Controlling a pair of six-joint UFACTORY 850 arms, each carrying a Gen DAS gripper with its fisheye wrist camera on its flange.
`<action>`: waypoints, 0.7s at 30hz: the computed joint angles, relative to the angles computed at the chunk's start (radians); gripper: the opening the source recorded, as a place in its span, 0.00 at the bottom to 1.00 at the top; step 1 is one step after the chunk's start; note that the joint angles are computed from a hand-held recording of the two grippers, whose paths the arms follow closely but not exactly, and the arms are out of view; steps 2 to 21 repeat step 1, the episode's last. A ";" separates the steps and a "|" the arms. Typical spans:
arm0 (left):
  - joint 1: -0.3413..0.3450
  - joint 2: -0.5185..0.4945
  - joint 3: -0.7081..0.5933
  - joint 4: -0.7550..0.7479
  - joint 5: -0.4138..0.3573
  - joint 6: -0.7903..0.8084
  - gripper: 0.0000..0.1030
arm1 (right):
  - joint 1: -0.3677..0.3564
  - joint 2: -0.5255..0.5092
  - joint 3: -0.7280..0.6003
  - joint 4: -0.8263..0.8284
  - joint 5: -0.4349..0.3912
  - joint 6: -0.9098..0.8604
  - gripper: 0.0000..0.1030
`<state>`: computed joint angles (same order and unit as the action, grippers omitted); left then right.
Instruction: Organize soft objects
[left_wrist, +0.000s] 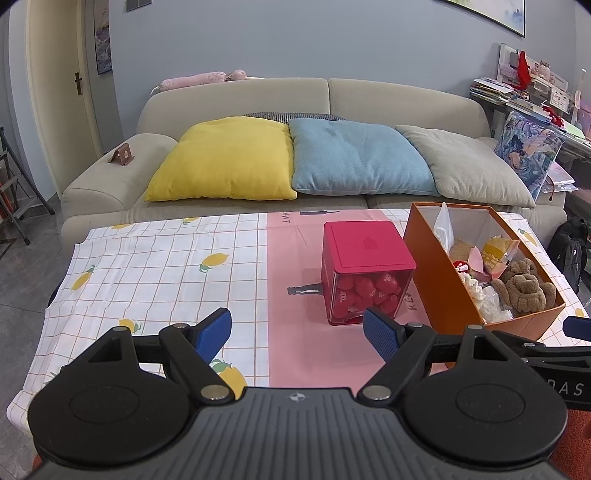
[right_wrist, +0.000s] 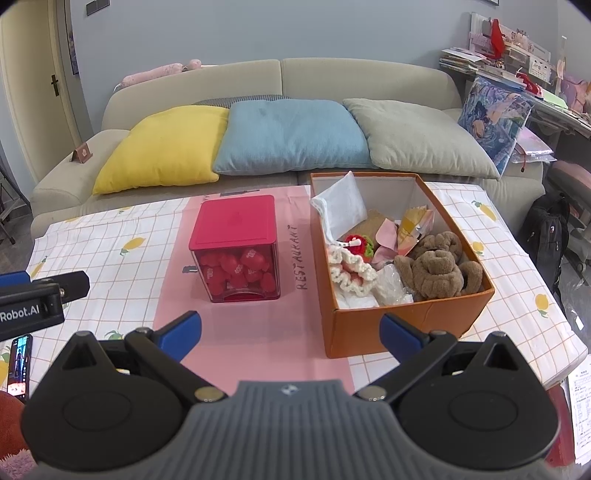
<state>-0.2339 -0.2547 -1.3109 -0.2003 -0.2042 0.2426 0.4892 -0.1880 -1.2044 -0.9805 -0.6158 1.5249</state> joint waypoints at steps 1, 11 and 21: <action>0.000 0.000 0.000 0.003 0.001 -0.002 0.92 | -0.001 -0.002 -0.002 0.003 0.002 -0.003 0.98; 0.000 0.000 0.000 0.003 0.001 -0.002 0.92 | -0.001 -0.002 -0.002 0.003 0.002 -0.003 0.98; 0.000 0.000 0.000 0.003 0.001 -0.002 0.92 | -0.001 -0.002 -0.002 0.003 0.002 -0.003 0.98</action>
